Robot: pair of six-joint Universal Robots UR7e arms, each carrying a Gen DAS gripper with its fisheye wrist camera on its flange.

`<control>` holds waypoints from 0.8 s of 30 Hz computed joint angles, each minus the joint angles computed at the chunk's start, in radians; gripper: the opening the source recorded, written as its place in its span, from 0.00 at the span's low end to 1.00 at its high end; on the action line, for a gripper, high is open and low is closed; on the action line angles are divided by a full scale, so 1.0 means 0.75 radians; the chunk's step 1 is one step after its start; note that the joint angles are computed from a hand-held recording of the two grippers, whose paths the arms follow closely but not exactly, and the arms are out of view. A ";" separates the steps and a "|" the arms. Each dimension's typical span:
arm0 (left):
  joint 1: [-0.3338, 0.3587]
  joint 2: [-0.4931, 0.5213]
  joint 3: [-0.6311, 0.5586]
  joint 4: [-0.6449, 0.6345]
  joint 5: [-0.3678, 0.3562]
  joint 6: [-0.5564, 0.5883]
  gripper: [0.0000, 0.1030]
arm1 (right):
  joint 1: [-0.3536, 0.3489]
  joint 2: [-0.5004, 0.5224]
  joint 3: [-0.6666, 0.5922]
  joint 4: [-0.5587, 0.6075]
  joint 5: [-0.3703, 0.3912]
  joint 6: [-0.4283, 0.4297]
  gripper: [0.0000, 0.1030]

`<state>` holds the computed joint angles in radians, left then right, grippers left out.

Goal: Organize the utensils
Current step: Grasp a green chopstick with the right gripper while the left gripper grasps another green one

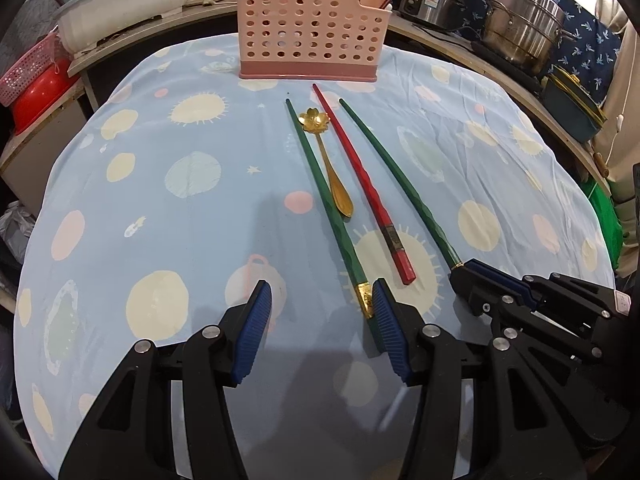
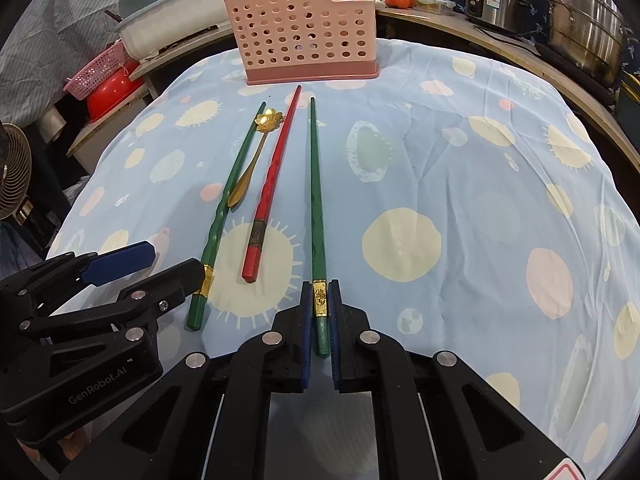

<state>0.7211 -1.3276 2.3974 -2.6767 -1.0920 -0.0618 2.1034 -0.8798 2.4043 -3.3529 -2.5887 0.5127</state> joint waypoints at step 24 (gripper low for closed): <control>-0.012 -0.009 0.053 -0.068 0.023 0.051 0.20 | 0.023 -0.006 0.034 -0.003 0.001 0.068 0.07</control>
<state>0.7118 -1.3342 2.4374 -2.7275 -1.0749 -0.0235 2.1207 -0.8846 2.4296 -3.3551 -2.5883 0.5638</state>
